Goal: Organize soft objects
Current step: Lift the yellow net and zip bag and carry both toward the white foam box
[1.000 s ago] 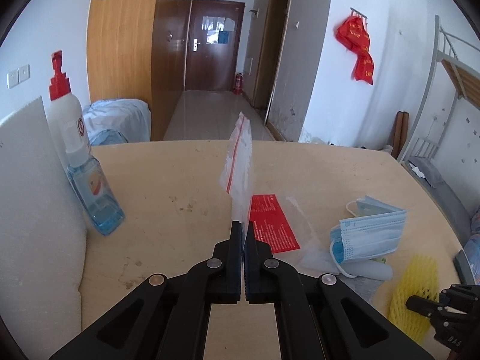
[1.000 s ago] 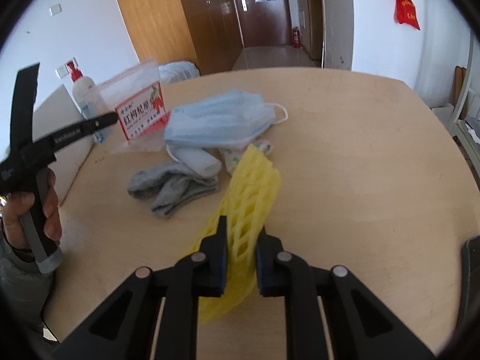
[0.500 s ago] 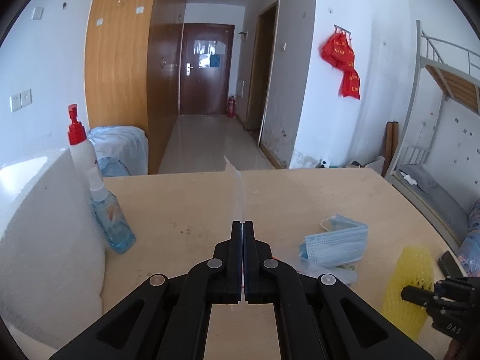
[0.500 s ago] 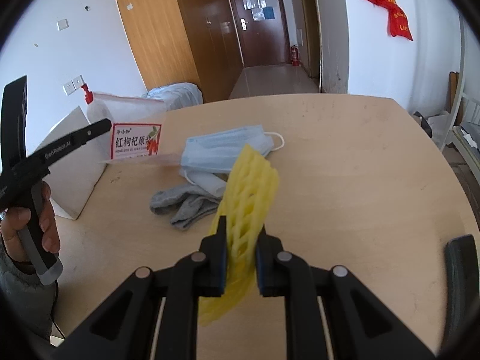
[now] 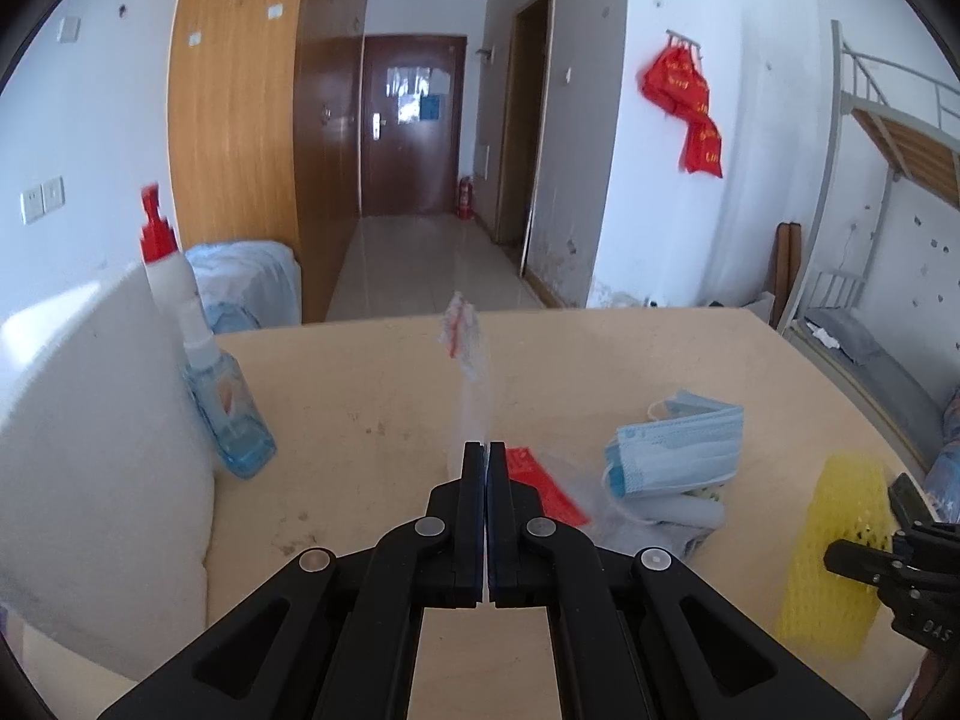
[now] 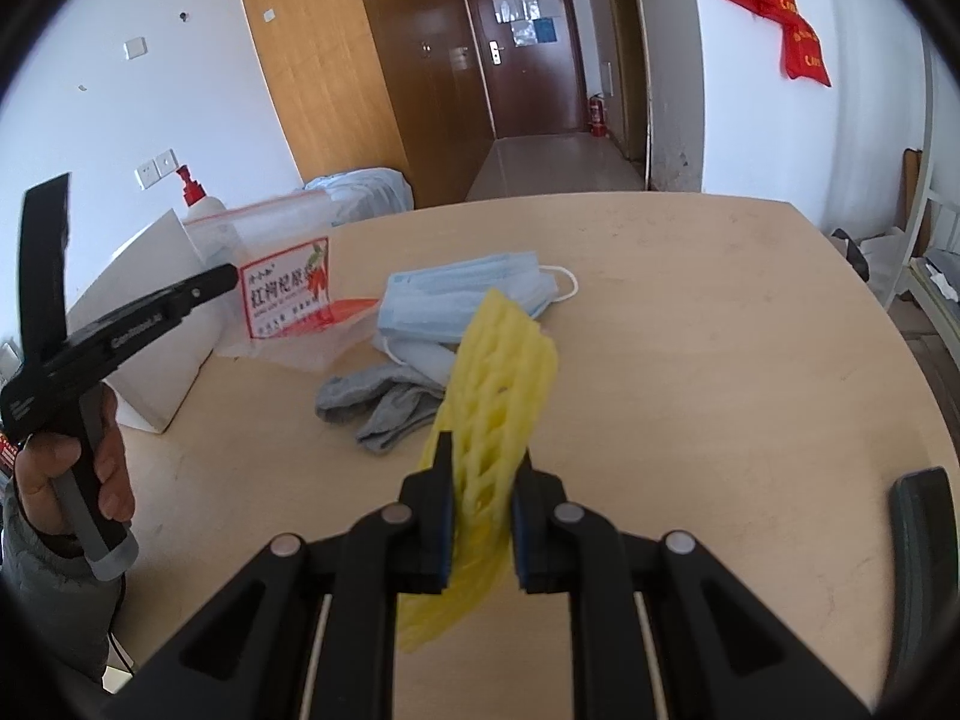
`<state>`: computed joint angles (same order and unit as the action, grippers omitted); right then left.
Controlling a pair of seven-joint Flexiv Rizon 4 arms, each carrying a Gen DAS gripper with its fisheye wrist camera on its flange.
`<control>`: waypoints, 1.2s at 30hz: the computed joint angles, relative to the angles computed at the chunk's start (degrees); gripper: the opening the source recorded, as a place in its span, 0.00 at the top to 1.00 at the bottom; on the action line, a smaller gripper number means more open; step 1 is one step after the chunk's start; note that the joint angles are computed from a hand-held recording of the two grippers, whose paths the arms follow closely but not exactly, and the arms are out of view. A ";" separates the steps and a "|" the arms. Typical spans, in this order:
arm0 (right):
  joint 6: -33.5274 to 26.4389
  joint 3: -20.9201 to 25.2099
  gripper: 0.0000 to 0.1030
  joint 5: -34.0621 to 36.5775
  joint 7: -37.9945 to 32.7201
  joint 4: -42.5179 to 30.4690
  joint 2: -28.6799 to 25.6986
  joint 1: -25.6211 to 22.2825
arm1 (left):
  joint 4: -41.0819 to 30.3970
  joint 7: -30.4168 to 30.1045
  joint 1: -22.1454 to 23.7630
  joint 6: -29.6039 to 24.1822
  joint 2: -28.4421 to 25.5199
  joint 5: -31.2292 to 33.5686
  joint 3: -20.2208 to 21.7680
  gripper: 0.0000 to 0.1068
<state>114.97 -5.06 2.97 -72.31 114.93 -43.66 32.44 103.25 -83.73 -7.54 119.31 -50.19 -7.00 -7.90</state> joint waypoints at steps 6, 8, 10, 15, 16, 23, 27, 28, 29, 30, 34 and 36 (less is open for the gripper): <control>2.66 0.90 0.82 0.44 -0.82 1.16 0.57 -0.53 | 2.80 -0.70 -0.87 3.63 2.12 -0.10 0.61 1.00; 3.42 0.95 0.82 0.86 -1.32 1.67 0.93 -0.35 | 3.80 -0.97 -1.14 4.27 2.89 -0.23 0.81 1.00; 4.26 1.15 0.82 1.26 -1.85 2.15 1.30 -0.23 | 5.28 -1.17 -1.87 5.60 3.92 -0.72 1.49 1.00; 7.01 1.63 0.82 2.79 -3.84 4.07 2.77 0.62 | 9.49 -1.53 -3.29 9.05 6.81 -1.52 2.64 1.00; 7.60 1.81 0.82 3.16 -4.26 4.46 3.09 0.81 | 10.50 -1.44 -3.80 9.64 7.54 -1.94 2.93 1.00; 11.98 3.35 0.82 5.97 -7.29 7.35 5.07 1.93 | 17.96 -2.50 -5.46 15.76 11.65 -3.13 3.65 1.00; 13.73 4.43 0.82 6.70 -8.85 8.40 5.78 1.94 | 22.07 -2.27 -7.16 19.29 13.60 -5.00 4.40 1.00; 14.30 4.76 0.82 7.02 -9.18 8.79 6.02 2.09 | 22.77 -2.30 -7.23 19.76 13.98 -5.23 4.35 1.00; 15.10 5.23 0.82 7.04 -9.58 9.25 6.23 2.07 | 23.60 -2.63 -7.15 20.44 14.41 -5.18 4.19 1.00; 15.29 5.38 0.82 7.28 -9.91 9.39 6.39 2.17 | 24.45 -2.82 -7.08 21.19 14.80 -4.91 4.12 1.00; 16.91 6.12 0.82 8.24 -11.47 10.44 7.14 2.87 | 27.60 -2.73 -8.11 24.53 16.11 -6.27 4.53 1.00; 17.92 6.68 0.82 8.45 -12.06 10.88 7.42 2.90 | 29.00 -2.48 -8.94 26.25 16.54 -7.68 4.83 1.00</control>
<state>132.89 1.62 11.43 -84.37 125.81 -36.24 35.33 132.25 -86.21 -16.48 145.57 -33.65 -14.68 -3.07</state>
